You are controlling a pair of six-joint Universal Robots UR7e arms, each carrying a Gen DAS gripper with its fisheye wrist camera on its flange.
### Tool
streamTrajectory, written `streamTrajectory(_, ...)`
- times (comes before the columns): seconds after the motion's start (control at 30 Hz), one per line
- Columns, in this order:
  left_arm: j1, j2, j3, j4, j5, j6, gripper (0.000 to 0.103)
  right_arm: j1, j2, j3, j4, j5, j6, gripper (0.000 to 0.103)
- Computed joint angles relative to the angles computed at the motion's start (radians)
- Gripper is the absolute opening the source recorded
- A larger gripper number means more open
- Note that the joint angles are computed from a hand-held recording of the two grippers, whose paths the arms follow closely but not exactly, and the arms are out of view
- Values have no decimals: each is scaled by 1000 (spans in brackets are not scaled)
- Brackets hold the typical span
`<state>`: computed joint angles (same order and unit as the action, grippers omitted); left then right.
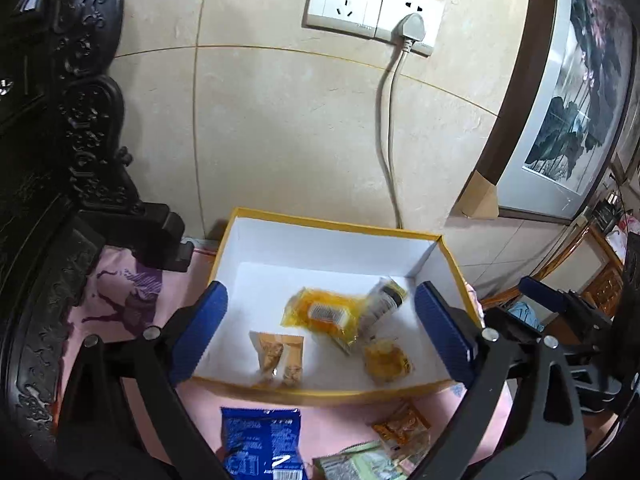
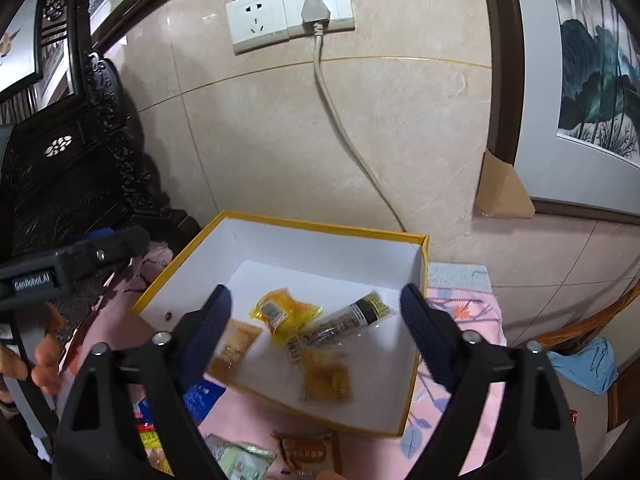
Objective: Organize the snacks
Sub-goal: 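Grasp a sesame bar with the right gripper while the left grasps a yellow-labelled bar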
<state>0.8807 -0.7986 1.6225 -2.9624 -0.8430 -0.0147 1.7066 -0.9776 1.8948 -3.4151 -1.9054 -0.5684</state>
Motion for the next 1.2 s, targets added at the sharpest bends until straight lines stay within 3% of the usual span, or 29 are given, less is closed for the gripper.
streamTrajectory(0.23, -28, -114, 163, 43, 55, -123, 97, -10, -96, 174, -34, -40, 30, 89)
streamTrajectory(0.47, -57, -279, 389, 145, 103, -328, 97, -65, -204, 426, -37, -70, 106, 89)
streamTrajectory(0.7, -102, -423, 561, 336, 88, -536, 97, -133, -187, 583, -110, -100, 120, 80)
streamTrajectory(0.83, -121, -466, 606, 397, 71, -592, 97, -152, -137, 600, -134, -142, 93, 74)
streamTrajectory(0.93, -133, -491, 627, 423, 74, -619, 97, -168, -124, 594, -113, -147, 93, 64)
streamTrajectory(1.2, -135, -539, 648, 478, 83, -695, 97, -168, -71, 565, -96, -157, 53, 61)
